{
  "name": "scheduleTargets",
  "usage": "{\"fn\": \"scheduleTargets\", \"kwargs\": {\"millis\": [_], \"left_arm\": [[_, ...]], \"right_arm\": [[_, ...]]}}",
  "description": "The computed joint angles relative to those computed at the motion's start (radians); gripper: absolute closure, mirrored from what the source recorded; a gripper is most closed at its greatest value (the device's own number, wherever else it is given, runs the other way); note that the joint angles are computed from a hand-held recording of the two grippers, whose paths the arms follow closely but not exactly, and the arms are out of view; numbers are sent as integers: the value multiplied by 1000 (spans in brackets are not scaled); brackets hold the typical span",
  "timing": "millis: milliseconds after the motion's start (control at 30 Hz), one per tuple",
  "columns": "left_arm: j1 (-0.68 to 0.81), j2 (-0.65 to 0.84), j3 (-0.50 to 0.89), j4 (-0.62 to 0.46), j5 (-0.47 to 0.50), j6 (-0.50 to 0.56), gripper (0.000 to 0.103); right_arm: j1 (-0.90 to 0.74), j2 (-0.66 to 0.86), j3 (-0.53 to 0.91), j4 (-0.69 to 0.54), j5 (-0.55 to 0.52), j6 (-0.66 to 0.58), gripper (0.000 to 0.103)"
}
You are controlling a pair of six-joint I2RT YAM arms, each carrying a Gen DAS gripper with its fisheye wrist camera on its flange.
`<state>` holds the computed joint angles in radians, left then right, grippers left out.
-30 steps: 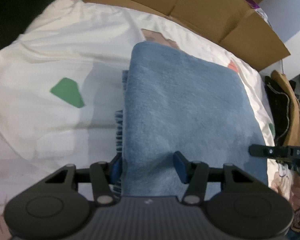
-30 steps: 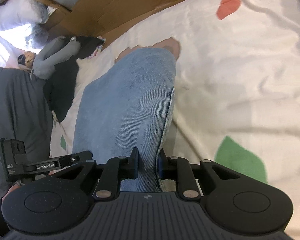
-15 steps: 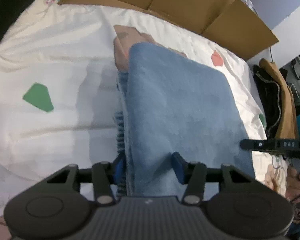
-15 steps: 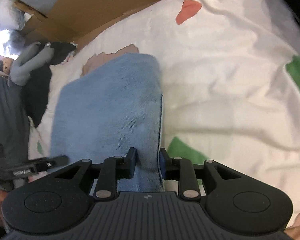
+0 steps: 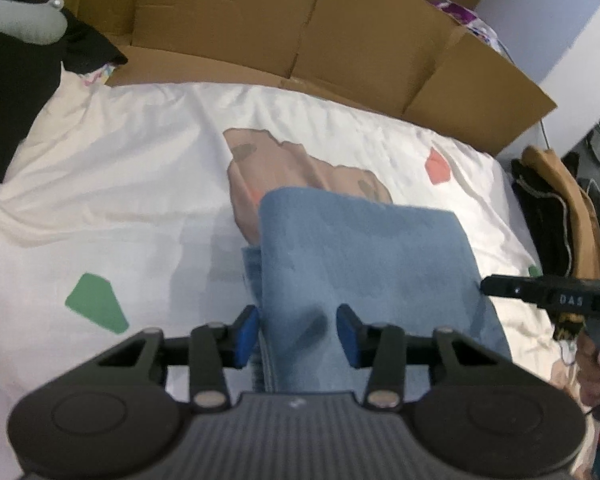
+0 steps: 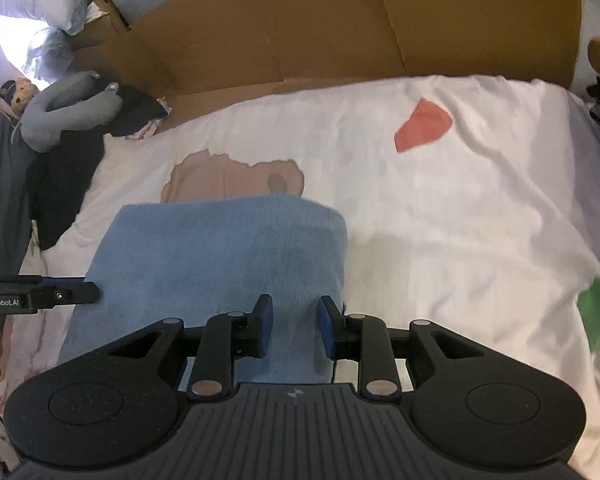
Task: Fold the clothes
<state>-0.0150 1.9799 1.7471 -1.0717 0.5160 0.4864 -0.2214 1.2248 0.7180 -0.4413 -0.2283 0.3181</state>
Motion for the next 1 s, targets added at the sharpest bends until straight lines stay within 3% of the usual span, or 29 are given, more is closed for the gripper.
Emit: {"fn": "scheduleTargets", "kwargs": {"millis": [67,200,300,367,433,800,1000], "left_arm": [[-2,39,34,-12,15,-11,51],[0,107,82,-22,39,-45,49],[17,117,85,-18,78,-67,61],[28,101,65,0,91,-58,81],[38,101,72,-14,102,-55,87],[93,72,66,-73,126,-14,93],[83,67,3,19,96,-23,91]], "right_arm": [[3,25,7,24,9,-7,76],[1,66,20,64,25,-8,76],[-3,84,29,80,31,-6,76],[-2,87,34,79,31,-10,76],[-2,87,33,80,29,-8,76],[51,58,41,66,61,-21,76],[84,88,52,102,83,-31,76]]}}
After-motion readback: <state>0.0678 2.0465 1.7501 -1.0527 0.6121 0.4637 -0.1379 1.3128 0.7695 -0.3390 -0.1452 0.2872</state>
